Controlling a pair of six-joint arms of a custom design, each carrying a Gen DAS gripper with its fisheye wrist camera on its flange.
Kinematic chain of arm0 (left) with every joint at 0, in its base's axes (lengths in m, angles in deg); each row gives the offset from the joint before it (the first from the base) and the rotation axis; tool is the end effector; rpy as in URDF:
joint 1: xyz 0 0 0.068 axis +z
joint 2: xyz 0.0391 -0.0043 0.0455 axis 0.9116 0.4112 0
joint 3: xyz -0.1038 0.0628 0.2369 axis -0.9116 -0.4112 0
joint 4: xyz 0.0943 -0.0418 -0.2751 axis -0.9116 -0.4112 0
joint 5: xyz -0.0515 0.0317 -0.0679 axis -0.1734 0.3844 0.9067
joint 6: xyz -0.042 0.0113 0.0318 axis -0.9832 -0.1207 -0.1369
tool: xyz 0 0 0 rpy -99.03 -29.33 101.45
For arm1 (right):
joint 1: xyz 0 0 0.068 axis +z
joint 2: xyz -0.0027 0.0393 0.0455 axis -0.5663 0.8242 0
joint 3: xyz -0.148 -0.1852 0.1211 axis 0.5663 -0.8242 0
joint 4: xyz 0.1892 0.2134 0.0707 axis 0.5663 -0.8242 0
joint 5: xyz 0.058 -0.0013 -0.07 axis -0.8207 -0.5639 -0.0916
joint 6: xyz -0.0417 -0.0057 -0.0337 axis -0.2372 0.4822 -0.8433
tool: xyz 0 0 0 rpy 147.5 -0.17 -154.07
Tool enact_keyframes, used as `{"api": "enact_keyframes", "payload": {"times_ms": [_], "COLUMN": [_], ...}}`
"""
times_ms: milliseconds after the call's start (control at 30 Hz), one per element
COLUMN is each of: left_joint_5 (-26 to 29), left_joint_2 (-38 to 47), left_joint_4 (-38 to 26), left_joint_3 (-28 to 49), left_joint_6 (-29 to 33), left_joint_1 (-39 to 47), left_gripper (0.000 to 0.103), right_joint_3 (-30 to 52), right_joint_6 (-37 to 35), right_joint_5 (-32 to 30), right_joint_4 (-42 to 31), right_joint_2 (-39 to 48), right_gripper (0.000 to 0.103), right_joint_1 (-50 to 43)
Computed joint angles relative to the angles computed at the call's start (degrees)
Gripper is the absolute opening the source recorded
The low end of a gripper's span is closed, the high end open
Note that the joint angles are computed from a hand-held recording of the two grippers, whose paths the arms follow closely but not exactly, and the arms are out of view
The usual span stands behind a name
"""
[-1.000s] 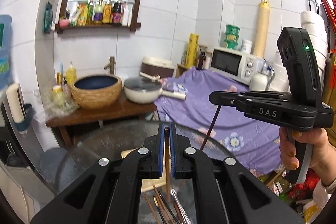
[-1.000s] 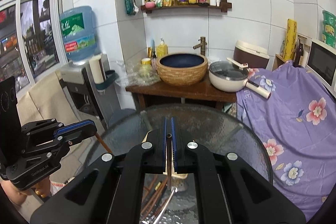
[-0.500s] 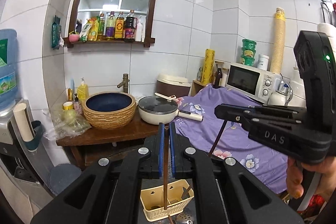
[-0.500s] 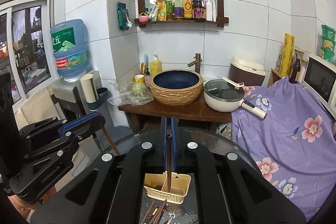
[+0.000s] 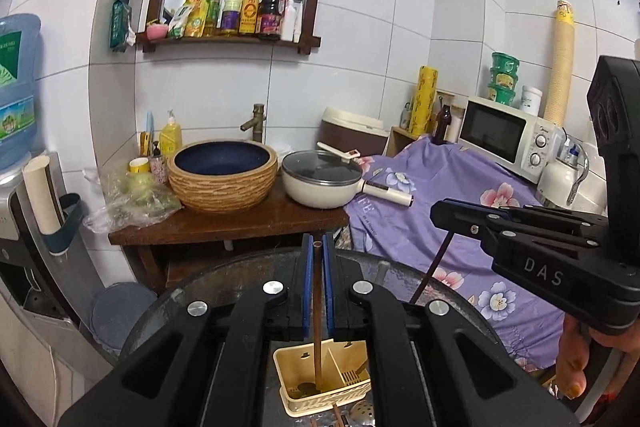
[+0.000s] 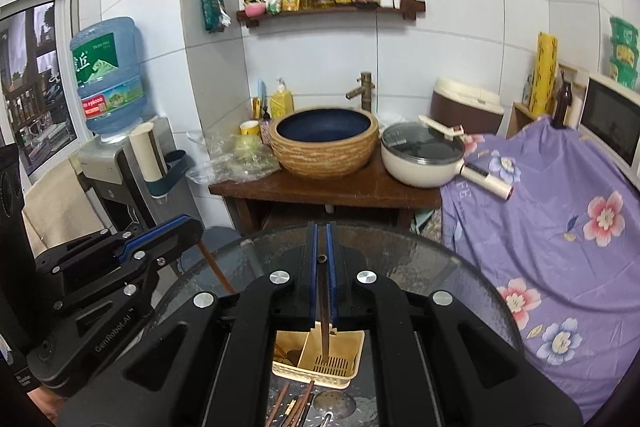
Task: Organize utensils
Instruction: 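Lower the chopstick into the cream caddy with the right tool, then open the right tool to release the chopstick in the caddy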
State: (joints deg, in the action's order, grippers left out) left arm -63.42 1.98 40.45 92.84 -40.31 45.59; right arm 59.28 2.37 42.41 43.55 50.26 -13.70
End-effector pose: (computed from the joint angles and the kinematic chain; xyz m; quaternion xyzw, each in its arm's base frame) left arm 0.2822 -0.1085 0.3907 0.1555 0.8218 -0.1672 0.5220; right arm 0.3039 0.1085 0.4205 -0.0198 0.8727 0.0627 0.4838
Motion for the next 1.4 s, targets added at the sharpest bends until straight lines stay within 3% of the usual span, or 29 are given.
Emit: {"api": "enact_keyframes", "payload": {"times_ms": [467, 1400], "left_joint_5": [1.72, 1.72], "left_joint_2": [2.13, 5.33], "left_joint_4": [4.82, 7.49], "left_joint_3": [-7.61, -10.17], "left_joint_6": [-1.15, -1.86], "left_joint_1": [1.56, 1.97], "left_gripper": [0.005, 0.005], "right_joint_3": [-10.78, -13.03], "right_joint_6": [1.77, 2.56], "right_joint_5": [-3.44, -3.71], "right_joint_4": [7.00, 10.15], "right_joint_2": [0.26, 1.00], "right_gripper": [0.005, 0.005], "right_joint_1": [-2.36, -4.86]}}
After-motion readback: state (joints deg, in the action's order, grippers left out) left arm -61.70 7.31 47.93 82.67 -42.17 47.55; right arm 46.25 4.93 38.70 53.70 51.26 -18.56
